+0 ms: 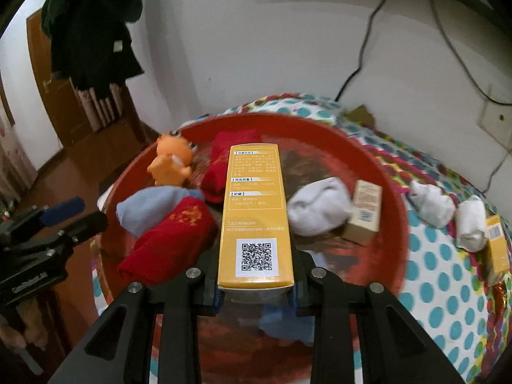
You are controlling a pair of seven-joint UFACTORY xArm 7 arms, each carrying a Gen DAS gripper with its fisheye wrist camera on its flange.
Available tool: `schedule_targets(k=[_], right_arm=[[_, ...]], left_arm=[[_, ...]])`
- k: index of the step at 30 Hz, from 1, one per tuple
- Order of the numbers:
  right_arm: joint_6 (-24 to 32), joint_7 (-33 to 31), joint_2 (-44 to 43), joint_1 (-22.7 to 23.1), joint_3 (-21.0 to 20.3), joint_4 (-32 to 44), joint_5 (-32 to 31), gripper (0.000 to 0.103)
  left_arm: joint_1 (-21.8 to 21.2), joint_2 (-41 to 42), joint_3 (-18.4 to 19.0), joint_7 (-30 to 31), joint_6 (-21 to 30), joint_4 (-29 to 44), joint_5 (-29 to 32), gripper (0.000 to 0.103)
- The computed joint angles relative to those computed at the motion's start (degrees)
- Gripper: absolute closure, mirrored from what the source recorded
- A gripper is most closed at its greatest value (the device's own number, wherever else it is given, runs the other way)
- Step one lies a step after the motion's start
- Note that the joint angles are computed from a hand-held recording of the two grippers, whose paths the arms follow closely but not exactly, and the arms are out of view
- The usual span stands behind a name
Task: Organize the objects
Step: 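Carry the yellow QR-code box with the right gripper toward the red tray, then lower the yellow QR-code box into the tray and open the right gripper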
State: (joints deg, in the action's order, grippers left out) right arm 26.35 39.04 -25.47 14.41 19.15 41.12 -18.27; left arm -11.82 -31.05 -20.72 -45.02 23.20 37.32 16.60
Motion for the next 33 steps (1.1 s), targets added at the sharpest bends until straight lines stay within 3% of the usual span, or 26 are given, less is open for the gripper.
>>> schedule_targets(k=[5,20,25,33], right_arm=[[1.32,3.34,5.19,-1.02,2.31,2.96,-3.47,0.075],[0.02,4.89,8.14,2.23,-1.16,3.18,-5.35,0.073],[-1.07,3.61,6.66,2.65,-1.79,1.98,-3.82,0.059],[-4.06,0.12,-0.57,2.98,-3.31,-2.39,1.41,0.051]], left_arm=[[-0.66,0.32,0.89,0.48,-0.84,-0.27,-0.74,0.044],[-1.81,1.43,1.56,1.83,-0.9,0.03,-2.61,0.044],[-1.86,1.56,1.39,2.0,-0.82,0.11,-2.6,0.044],[-1.43,1.71,0.57,1.42,-0.15,0.46,-1.4,0.044]])
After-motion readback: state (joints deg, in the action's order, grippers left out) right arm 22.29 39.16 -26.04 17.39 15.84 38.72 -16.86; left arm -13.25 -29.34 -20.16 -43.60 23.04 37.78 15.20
